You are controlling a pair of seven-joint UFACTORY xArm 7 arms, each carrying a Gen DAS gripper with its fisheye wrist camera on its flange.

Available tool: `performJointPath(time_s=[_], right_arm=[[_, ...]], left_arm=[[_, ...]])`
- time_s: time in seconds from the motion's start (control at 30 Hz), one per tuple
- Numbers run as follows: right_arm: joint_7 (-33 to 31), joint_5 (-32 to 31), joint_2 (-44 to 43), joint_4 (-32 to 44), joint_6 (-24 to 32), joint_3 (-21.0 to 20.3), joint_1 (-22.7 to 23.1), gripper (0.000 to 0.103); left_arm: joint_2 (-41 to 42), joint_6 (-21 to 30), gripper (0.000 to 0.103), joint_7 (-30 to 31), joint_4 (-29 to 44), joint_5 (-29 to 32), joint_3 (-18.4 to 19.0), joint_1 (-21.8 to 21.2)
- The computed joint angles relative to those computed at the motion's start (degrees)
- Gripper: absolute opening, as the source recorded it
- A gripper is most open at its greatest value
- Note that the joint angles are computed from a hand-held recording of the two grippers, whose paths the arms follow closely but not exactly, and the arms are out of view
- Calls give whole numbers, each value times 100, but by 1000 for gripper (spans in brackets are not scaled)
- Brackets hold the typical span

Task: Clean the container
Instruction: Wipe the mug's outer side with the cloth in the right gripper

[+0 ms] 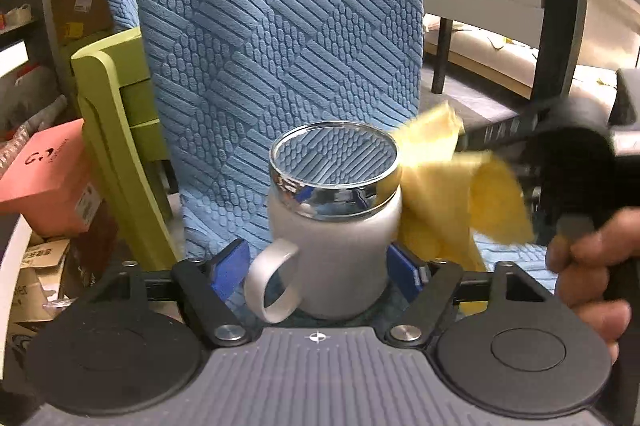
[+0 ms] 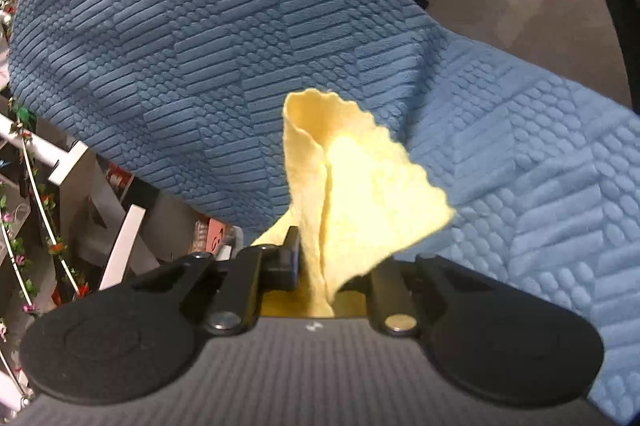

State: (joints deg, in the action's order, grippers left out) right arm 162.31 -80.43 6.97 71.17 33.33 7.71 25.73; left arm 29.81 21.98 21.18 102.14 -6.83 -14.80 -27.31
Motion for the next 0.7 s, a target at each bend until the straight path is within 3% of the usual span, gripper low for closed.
performJointPath(time_s=[0.07,0.17,0.27,0.4,0.53,0.7], right_arm=[[-421,606,54,4,-1,45,-19,17],[-377,778,38,78,120,14,68,16],[-4,331,-103,81,394,23,174,16],[-113,395,-8,133,1026,193,352,16],[39,859,78,-36,760,205,409,16],[533,373,-104,-73,949,206,525,16]], left_arm=[[-31,-31,73,-16,-48,-1,9,3],[-66,-51,68,17,-99,-50,-32,56],[-100,-22,64,154,-137,-231,-166,186],[-131,-11,63,277,-183,-368,-209,236],[-160,-10,63,364,-229,-491,-241,272],[-150,111,63,434,-196,-550,-231,253]])
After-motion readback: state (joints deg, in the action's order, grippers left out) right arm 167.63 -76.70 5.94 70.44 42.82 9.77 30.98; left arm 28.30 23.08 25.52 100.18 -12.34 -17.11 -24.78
